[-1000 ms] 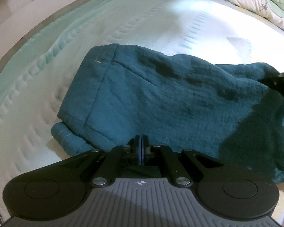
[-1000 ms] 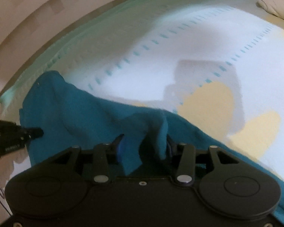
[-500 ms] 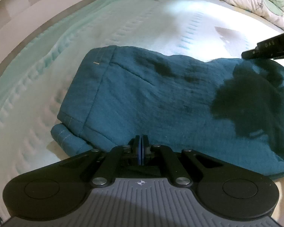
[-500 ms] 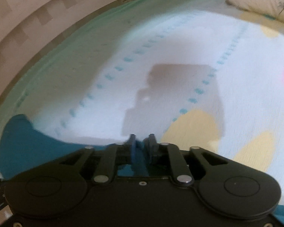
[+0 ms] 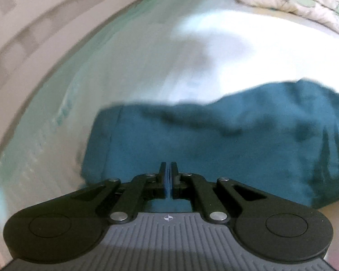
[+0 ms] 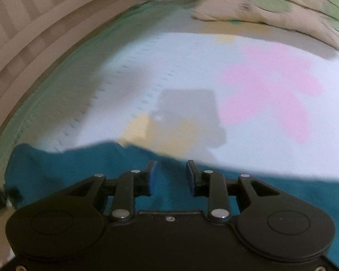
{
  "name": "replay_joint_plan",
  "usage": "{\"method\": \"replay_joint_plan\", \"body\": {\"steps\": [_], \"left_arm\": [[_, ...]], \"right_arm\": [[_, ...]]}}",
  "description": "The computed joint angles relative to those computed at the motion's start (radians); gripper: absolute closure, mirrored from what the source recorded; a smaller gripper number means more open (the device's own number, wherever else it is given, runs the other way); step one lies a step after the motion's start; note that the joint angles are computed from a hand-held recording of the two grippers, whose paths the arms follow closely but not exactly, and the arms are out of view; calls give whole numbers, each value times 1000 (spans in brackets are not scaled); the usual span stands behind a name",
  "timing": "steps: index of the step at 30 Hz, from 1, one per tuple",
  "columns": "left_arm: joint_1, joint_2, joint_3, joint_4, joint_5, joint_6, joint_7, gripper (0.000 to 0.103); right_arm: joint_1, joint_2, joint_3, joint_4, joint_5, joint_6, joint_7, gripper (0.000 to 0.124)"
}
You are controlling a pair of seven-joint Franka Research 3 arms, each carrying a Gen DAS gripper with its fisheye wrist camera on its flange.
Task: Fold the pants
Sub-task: 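Release the pants and move both grippers to the folded edge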
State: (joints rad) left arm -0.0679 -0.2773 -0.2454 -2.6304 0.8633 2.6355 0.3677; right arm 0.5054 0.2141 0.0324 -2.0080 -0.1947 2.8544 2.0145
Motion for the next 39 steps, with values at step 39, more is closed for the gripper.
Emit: {"method": "replay_joint_plan", "body": {"steps": [39], "left_arm": [[-500, 824, 92, 850, -212, -2, 126, 100]], "right_arm": [[-593, -281, -29, -398, -666, 124, 492, 84]]}}
